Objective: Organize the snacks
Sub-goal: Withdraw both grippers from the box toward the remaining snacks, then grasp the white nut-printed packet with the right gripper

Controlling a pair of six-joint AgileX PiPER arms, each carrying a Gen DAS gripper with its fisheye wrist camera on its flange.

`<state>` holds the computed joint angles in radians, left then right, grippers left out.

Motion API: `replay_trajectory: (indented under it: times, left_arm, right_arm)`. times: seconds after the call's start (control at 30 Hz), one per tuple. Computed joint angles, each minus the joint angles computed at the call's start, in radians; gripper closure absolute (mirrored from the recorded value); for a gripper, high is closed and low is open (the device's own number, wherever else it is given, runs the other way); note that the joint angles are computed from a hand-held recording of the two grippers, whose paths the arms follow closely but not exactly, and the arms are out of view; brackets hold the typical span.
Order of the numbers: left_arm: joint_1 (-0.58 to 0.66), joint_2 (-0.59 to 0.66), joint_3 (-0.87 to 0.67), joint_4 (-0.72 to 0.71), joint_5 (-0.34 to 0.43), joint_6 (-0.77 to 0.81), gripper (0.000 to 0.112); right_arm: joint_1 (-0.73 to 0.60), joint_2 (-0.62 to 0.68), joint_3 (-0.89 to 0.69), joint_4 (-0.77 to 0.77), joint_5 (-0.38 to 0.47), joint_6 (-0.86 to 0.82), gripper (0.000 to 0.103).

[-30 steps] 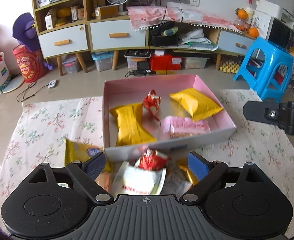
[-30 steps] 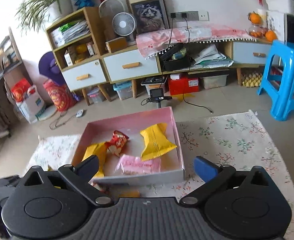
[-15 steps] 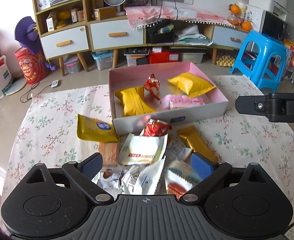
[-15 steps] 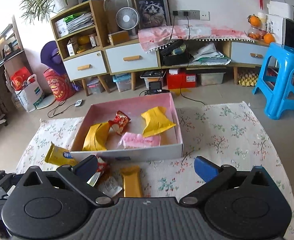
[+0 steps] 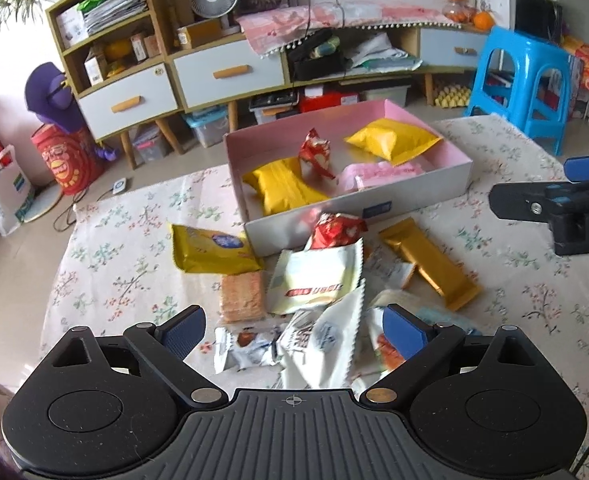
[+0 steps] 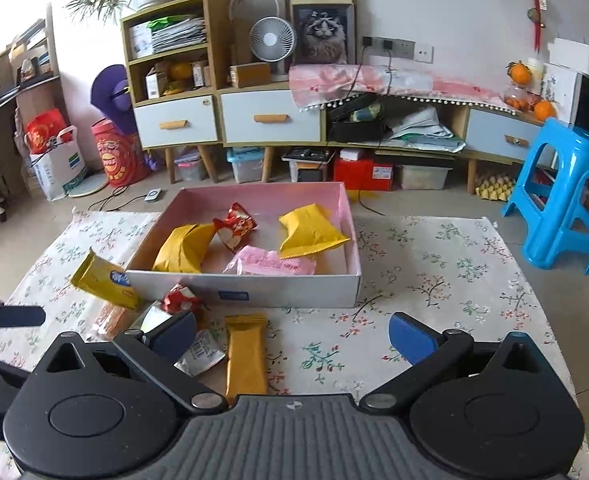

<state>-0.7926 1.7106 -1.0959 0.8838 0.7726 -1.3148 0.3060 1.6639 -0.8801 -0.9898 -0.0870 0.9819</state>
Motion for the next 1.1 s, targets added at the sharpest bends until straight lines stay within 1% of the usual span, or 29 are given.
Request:
replay_trajectory:
  times: [0.13, 0.23, 0.3, 0.33, 0.4, 0.5, 0.53, 0.6, 0.67, 0.77, 0.9, 0.97, 1.03, 1.1]
  left_arm:
    - [0.021, -0.019, 0.022, -0.039, -0.012, 0.027, 0.016]
    - [0.033, -0.03, 0.042, -0.053, -0.027, 0.046, 0.016]
    - [0.053, -0.049, 0.067, -0.079, -0.07, 0.071, 0.016]
    - [0.062, -0.061, 0.083, -0.085, -0.094, 0.077, 0.016]
    - [0.083, -0.097, 0.135, -0.069, -0.171, 0.068, 0.016]
    - [0.12, -0.145, 0.221, -0.004, -0.316, 0.035, 0.017]
    - [0.131, -0.157, 0.251, 0.046, -0.364, 0.008, 0.017]
    - [0.145, -0.162, 0.281, 0.119, -0.421, -0.029, 0.018]
    - [0.165, -0.165, 0.304, 0.159, -0.475, -0.043, 0.018]
    - [0.2, -0.163, 0.33, 0.224, -0.559, -0.081, 0.021]
    - [0.236, -0.145, 0.342, 0.293, -0.623, -0.142, 0.026]
    - [0.262, -0.137, 0.345, 0.293, -0.659, -0.157, 0.027]
    - [0.29, -0.131, 0.348, 0.282, -0.699, -0.168, 0.03]
    - [0.314, -0.122, 0.349, 0.227, -0.741, -0.135, 0.033]
  right_arm:
    - [0.01, 0.0, 0.014, 0.003, -0.014, -0.036, 0.009]
    - [0.019, 0.006, 0.015, -0.143, -0.018, 0.072, 0.01]
    - [0.026, 0.011, 0.017, -0.183, -0.018, 0.085, 0.01]
    - [0.027, 0.014, 0.02, -0.19, -0.021, 0.076, 0.009]
    - [0.023, 0.012, 0.027, -0.296, -0.044, 0.151, 0.01]
    - [-0.004, 0.003, 0.048, -0.465, -0.135, 0.261, 0.01]
    - [-0.014, -0.001, 0.056, -0.5, -0.171, 0.269, 0.009]
    - [-0.023, -0.01, 0.078, -0.511, -0.223, 0.227, 0.009]
    - [-0.023, -0.015, 0.097, -0.513, -0.256, 0.184, 0.009]
    - [-0.014, -0.013, 0.116, -0.483, -0.279, 0.111, 0.01]
    - [-0.002, 0.004, 0.13, -0.434, -0.297, 0.02, 0.01]
    - [0.007, 0.008, 0.138, -0.411, -0.307, -0.015, 0.012]
    - [0.014, 0.018, 0.132, -0.441, -0.316, 0.004, 0.016]
    - [0.033, 0.025, 0.13, -0.439, -0.305, -0.001, 0.019]
